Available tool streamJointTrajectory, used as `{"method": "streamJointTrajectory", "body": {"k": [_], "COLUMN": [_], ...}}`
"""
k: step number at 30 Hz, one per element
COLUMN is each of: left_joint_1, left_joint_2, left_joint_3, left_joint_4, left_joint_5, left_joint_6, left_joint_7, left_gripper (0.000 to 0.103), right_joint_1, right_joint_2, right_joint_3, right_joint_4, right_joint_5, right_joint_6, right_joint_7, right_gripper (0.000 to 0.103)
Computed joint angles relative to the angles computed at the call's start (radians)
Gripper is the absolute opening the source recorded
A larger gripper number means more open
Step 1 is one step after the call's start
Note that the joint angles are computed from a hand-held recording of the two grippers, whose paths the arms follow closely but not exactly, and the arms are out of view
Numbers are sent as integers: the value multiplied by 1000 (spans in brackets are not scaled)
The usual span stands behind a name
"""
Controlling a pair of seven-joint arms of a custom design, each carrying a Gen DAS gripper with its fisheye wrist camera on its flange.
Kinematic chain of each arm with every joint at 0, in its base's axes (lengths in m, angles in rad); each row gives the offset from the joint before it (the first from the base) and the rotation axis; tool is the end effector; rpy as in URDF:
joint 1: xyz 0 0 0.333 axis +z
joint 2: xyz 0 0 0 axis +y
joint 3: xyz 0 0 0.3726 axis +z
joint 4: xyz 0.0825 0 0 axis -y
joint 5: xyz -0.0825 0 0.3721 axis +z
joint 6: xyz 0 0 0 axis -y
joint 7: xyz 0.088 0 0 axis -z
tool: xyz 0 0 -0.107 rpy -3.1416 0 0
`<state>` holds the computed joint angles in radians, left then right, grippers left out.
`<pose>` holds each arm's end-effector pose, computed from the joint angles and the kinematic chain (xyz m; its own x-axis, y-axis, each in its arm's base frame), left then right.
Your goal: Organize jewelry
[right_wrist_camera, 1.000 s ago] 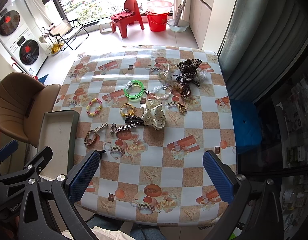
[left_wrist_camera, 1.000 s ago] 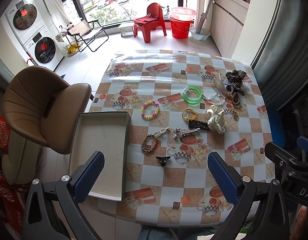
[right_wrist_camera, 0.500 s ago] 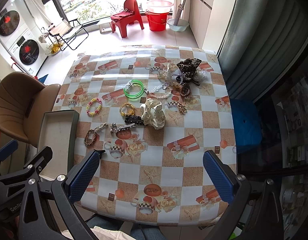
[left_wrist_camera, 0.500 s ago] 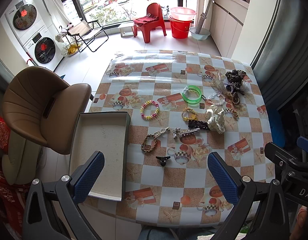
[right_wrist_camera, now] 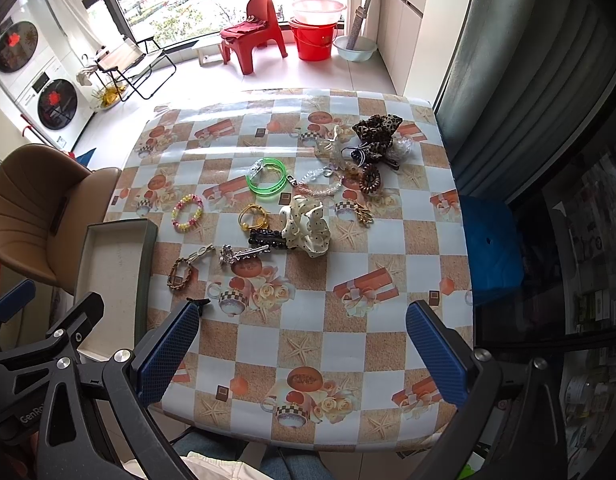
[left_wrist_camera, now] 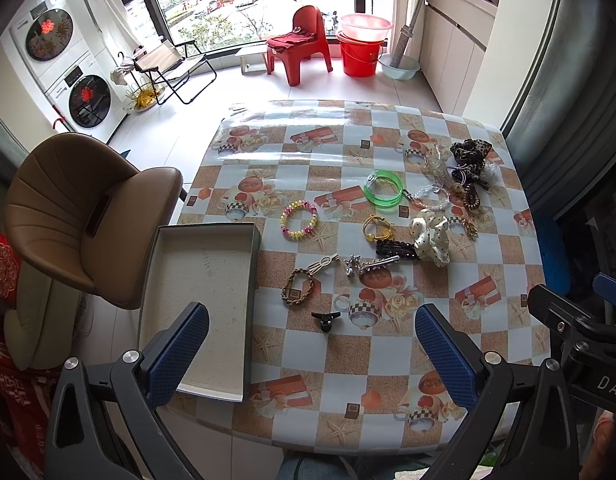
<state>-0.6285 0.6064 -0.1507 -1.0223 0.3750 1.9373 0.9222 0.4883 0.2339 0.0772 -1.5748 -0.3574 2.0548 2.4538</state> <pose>0.5951 -0.4934 0.5835 -0.1585 -0.9861 -0.0493 -0.8987 0.1647 -0.4064 0.5703 0.3325 0.5898 -0.1996 -0.9792 0.0363 -0.9056 0.1702 -0.3885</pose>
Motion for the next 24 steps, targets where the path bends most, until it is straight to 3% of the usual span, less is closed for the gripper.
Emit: {"method": "streamJointTrajectory", "body": {"k": [6, 12, 24], "left_joint_1": [17, 35, 104], "left_joint_2": [-15, -19, -37], "left_joint_3": [-5, -5, -46], "left_joint_4": [-36, -78, -310], "left_joint_5": [-16, -32, -131], "left_joint_6": [11, -4, 69], "left_joint_7": [-2, -24, -54], "left_gripper": [103, 103, 103], "right_joint_1": [-4, -38, -122], "right_joint_2": [-3, -48, -42], "right_joint_3": [0, -2, -5], "right_joint_4": [-6, -109, -253], "right_joint_5": [14, 61, 227], "right_joint_6": [7, 67, 169], "right_joint_7": [5, 27, -54], "right_gripper": [103, 103, 103]}}
